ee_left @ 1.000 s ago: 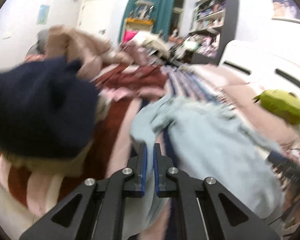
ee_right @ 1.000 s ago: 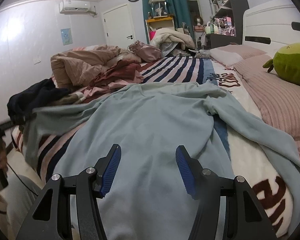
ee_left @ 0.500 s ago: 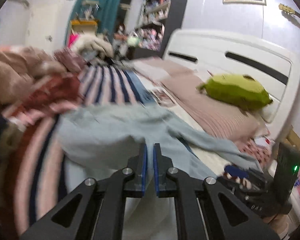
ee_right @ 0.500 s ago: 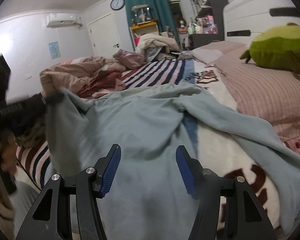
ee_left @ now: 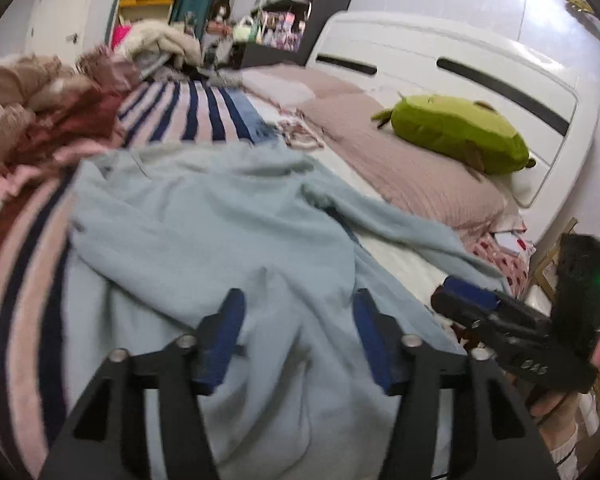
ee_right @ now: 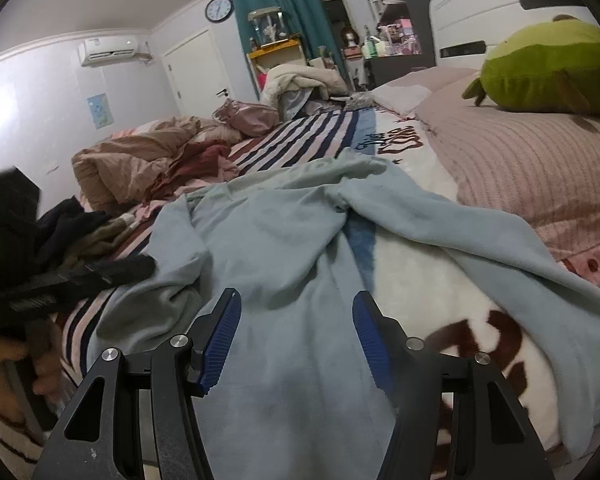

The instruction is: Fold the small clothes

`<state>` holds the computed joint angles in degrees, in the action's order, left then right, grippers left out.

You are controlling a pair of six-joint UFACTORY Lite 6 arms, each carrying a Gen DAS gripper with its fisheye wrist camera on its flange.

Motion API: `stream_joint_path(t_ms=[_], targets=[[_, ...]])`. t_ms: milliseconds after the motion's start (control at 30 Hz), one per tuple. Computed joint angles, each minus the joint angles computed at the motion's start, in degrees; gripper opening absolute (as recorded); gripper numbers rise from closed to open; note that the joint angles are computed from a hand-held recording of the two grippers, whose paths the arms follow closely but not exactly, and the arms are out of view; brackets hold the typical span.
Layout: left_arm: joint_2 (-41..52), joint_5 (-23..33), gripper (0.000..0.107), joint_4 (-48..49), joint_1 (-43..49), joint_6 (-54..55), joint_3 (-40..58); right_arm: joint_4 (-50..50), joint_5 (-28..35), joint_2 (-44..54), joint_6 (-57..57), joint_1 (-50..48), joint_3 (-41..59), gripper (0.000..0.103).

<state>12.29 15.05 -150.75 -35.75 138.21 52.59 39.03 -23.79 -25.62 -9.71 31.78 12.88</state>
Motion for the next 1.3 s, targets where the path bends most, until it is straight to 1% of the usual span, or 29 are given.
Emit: stream_joint_path(t_ms=[67,100,167,233,333,433,500,600,667,700,733,800,867,967,1000,1067,1100,1133,1167,1200,1300], targets=[[-6.18,-0.43,0.064,-3.35,1.4,3.35,-4.17,1.22,-0.57,2.72,-0.97,2.22,2.08,0.054],[-9.01,-0.77,0.066,-5.62,2.2,5.76,-6.11,1.22,-0.68,3.95,-0.86,3.09,3.04,0.054],[-15.12,-1.95,0.074,-12.95,4.33,13.49,-10.19,-0.05,-0.84,6.98,0.71,4.99,5.28,0.054],[-20.17,-2.98,0.077,-17.52,7.24,18.85,-13.65,-1.21,-1.04,10.77,2.52,7.04,8.0,0.054],[-25.74,-3.52,0.078,-18.21,12.21,20.65,-18.18,0.37,-0.59,18.69,3.04,10.69,14.24,0.054],[-29.03,-2.41,0.079,-12.31,17.22,16.07,-22.18,5.23,-0.61,25.26,-1.17,14.78,19.97,0.054],[-30.37,-1.22,0.079,-6.54,20.77,11.55,-24.41,13.26,-0.95,29.68,-9.44,18.25,24.98,0.054],[-31.66,1.42,0.079,3.0,25.99,3.93,-27.11,24.44,-1.29,35.17,-18.74,21.56,31.95,0.054],[-32.55,3.42,0.079,7.59,28.84,0.14,-28.76,29.71,-1.3,38.18,-22.81,22.41,35.73,0.054],[-32.83,4.14,0.079,8.59,29.67,-0.71,-29.35,31.44,-1.12,39.47,-23.56,22.5,37.23,0.056],[-33.14,5.38,0.079,11.2,31.37,-2.72,-30.03,33.62,-1.21,40.37,-24.7,22.62,38.36,0.064],[-33.6,6.37,0.079,12.43,32.68,-3.55,-30.87,36.92,-2.85,42.2,-26.23,23.49,40.44,0.071],[-34.11,7.23,0.079,14.21,33.95,-4.89,-31.66,42.7,-4.44,43.97,-32.1,24.38,43.12,0.071],[-34.81,6.8,0.079,12.38,34.18,-3.21,-32.22,50.45,-7.37,48.0,-41.07,25.66,48.19,0.071],[-35.13,6.42,0.079,11.43,33.92,-2.44,-32.34,54.16,-8.95,49.39,-44.58,25.97,49.88,0.069],[-35.7,6.28,0.079,12.09,34.27,-2.91,-32.51,61.18,-13.61,50.93,-50.35,26.65,51.87,0.053],[-36.3,6.23,0.08,12.9,34.48,-3.62,-32.76,63.46,-15.12,50.9,-52.4,26.56,52.03,0.03],[-36.79,6.13,0.08,13.34,34.55,-4.01,-32.94,64.3,-16.17,50.44,-53.23,26.44,51.6,0.008],[-37.16,6.02,0.081,13.56,34.62,-4.11,-33.07,63.9,-16.99,48.75,-53.01,26.12,49.8,0.005],[-37.45,5.72,0.082,12.9,34.42,-3.43,-33.12,62.28,-16.68,46.67,-51.56,25.69,47.48,0.005],[-37.98,3.93,0.083,4.81,32.16,4.93,-33.38,59.3,-14.82,38.71,-49.42,23.36,39.76,0.004]])
